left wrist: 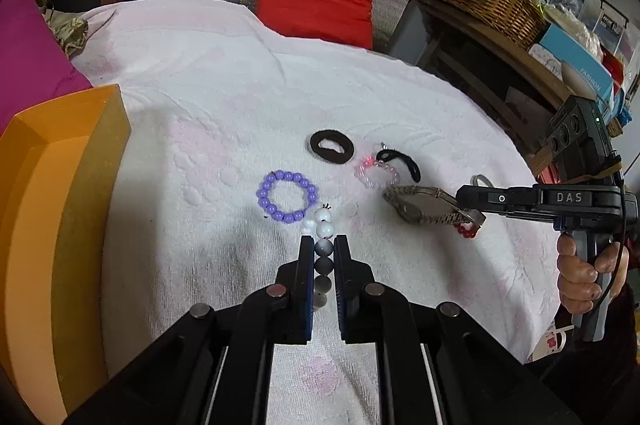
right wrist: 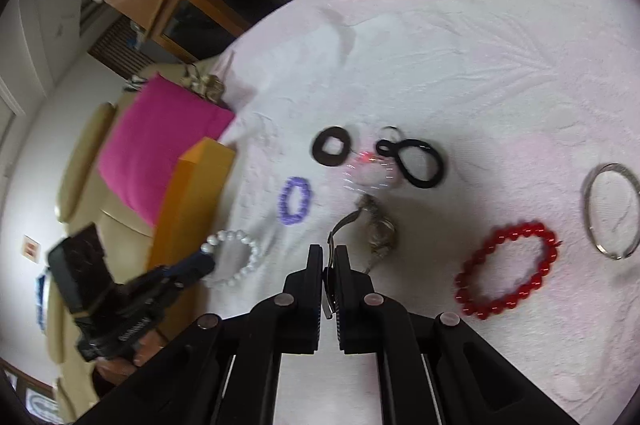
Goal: Organize jewelry
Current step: 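Carry both items into the orange box and open both tools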
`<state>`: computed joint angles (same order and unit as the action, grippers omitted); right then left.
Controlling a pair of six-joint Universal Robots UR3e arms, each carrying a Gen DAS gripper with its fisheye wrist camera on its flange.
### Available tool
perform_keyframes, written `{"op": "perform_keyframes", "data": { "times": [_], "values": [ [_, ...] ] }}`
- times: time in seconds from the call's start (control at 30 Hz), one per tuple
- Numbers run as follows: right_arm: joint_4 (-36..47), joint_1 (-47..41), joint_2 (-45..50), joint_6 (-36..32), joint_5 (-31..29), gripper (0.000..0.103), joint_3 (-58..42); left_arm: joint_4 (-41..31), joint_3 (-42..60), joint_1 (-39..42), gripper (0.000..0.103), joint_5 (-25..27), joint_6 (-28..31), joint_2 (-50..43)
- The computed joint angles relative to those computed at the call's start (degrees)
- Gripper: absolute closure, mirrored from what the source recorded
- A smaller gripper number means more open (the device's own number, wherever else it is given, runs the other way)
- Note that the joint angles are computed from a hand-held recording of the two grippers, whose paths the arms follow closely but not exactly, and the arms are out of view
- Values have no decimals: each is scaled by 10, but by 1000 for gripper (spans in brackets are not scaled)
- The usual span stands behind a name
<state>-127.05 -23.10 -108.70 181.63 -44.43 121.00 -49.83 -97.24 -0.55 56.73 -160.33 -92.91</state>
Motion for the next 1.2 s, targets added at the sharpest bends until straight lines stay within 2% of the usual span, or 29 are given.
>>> {"op": "perform_keyframes", "data": {
  "times": [0.17,0.3,0.43,0.57,0.7,0.83,1.03,1.1,1.2],
  "values": [
    [-3,-12,-7,12,72,97,5,5,-9,15,94,-18,0,15],
    [-53,2,4,55,109,97,5,8,-21,32,94,-30,0,40],
    [-167,44,46,146,129,97,-12,-9,-40,75,94,-63,6,95],
    [-302,106,114,261,120,97,-62,-47,-60,149,94,-120,32,168],
    [-369,195,205,337,77,97,-169,-95,-74,246,93,-163,72,234],
    [-388,289,329,398,29,97,-328,-118,-80,319,93,-153,104,256],
    [-346,387,537,470,-17,97,-613,-112,-72,362,94,-83,107,212],
    [-313,405,596,478,-27,97,-702,-92,-70,355,93,-42,97,185],
    [-231,429,692,481,-49,97,-858,-100,-64,341,94,-5,103,152]
  ]
}}
